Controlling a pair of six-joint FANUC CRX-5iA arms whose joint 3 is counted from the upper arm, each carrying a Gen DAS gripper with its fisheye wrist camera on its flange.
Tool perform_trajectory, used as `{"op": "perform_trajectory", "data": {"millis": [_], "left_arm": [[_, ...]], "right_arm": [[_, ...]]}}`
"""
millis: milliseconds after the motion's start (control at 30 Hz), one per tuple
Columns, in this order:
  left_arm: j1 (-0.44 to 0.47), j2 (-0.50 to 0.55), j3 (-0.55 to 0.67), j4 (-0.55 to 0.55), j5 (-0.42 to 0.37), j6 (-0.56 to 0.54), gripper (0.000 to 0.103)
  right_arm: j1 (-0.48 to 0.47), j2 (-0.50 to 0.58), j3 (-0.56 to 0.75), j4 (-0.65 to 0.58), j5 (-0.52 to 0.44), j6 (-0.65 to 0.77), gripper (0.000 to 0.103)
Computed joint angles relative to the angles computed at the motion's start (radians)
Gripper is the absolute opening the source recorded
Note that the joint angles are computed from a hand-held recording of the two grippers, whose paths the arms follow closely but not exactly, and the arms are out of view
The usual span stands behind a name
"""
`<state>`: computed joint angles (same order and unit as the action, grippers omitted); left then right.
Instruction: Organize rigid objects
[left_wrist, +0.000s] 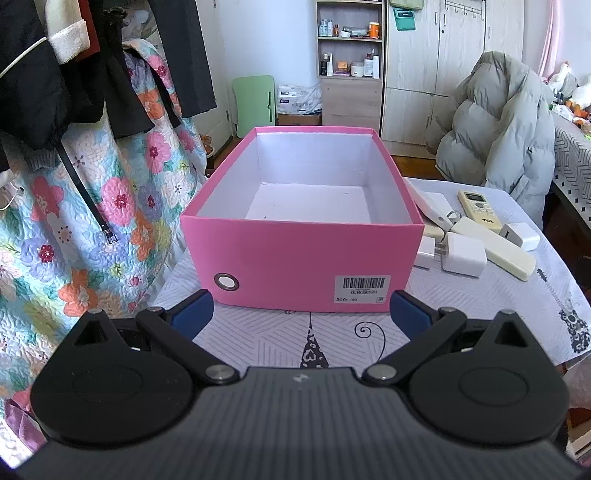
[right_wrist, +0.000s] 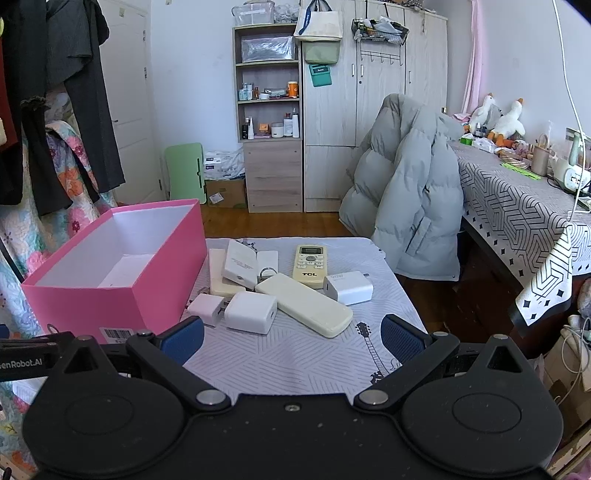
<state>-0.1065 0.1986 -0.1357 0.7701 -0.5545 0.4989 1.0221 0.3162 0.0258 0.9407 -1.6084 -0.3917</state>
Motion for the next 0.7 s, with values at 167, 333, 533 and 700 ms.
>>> {"op": "perform_trajectory", "data": {"millis": [167,333,533,700], "left_arm": [[0.000,-0.002,-0.005,0.008,0.002,-0.005,0.103],[0.002,-0.002,-0.008,0.015,-0.001,-0.009,0.103],[0.005,0.001,0.003,0.004,-0.023,0.004,0.103],[0.012,0.009,0.028,-0.024,-0.066,0.045,0.103]], "right_arm": [[0.000,0.000,0.001,-0.002,0.000,0.002,0.103],[0.000,0.000,-0.001,0.000,0.001,0.002,0.103],[0.001,-0.002,-0.004,0.001,0.006,0.003,0.103],[0.002,-0.001,-0.004,0.002,0.003,0.002,0.103]]}}
